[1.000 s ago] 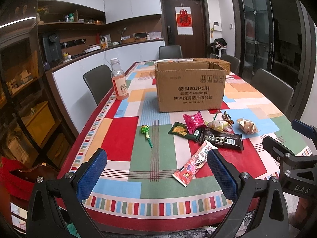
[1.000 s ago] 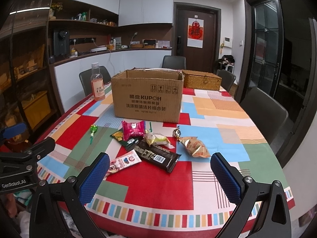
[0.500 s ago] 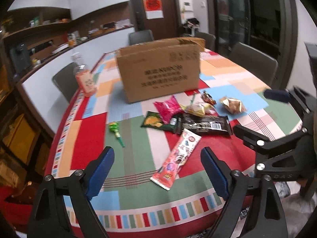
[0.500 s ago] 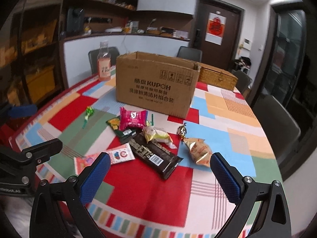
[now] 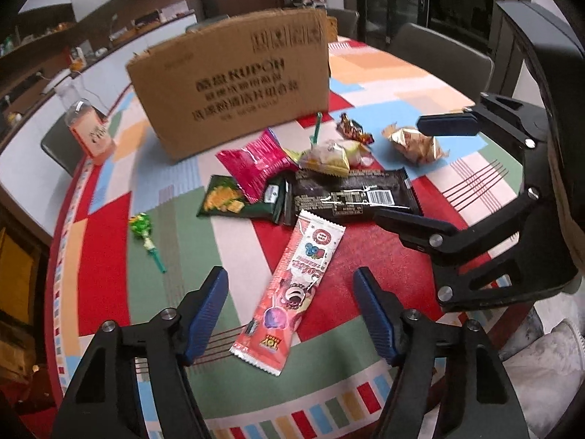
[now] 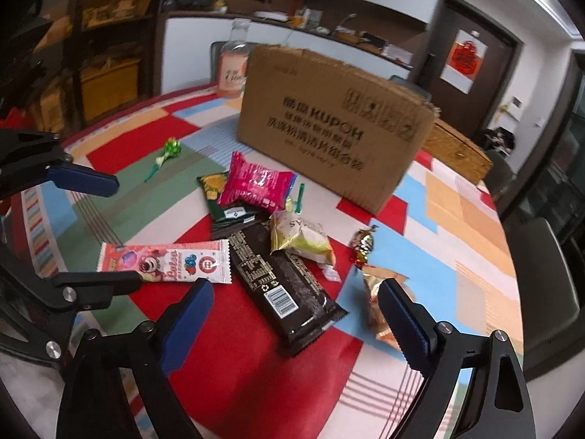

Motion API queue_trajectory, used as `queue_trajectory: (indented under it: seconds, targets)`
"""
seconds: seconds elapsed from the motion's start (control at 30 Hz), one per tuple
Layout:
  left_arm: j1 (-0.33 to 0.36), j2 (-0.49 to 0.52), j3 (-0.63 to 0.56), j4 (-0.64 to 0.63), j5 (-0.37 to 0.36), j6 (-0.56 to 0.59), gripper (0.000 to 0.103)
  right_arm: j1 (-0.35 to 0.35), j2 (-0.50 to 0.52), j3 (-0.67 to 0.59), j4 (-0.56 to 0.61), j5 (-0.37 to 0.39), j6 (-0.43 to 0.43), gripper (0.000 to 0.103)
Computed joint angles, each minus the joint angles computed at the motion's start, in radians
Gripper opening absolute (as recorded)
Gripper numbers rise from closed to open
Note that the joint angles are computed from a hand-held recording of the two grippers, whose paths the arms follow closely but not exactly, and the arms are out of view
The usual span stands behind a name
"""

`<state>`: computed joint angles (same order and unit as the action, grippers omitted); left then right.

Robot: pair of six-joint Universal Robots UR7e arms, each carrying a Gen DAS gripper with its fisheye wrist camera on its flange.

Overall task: Organize snacks
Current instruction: 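Grasp the pink-white stick wrapper with left tool while right tool grasps the chocolate bar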

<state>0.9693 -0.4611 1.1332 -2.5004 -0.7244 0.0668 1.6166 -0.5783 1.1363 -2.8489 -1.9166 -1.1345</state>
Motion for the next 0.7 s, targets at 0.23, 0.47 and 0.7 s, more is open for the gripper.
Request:
queue_trajectory:
  seconds: [0.23,0.47,0.7]
  targets:
    - [0.026,0.042,-0.092,0.123,-0.041,-0.022,0.062,-0.011,0.056,-0.13,0.18,-0.014,0.027,0.083]
    - [0.044,0.077,-0.164,0.197,-0.08,-0.03,0.053,-0.017,0.1,-0.23,0.316,-0.021,0.042,0.078]
    - [0.06,0.093,-0.203,0.232,-0.116,-0.046,0.047,-0.016,0.15,-0.331,0.419,-0.03,0.052,0.074]
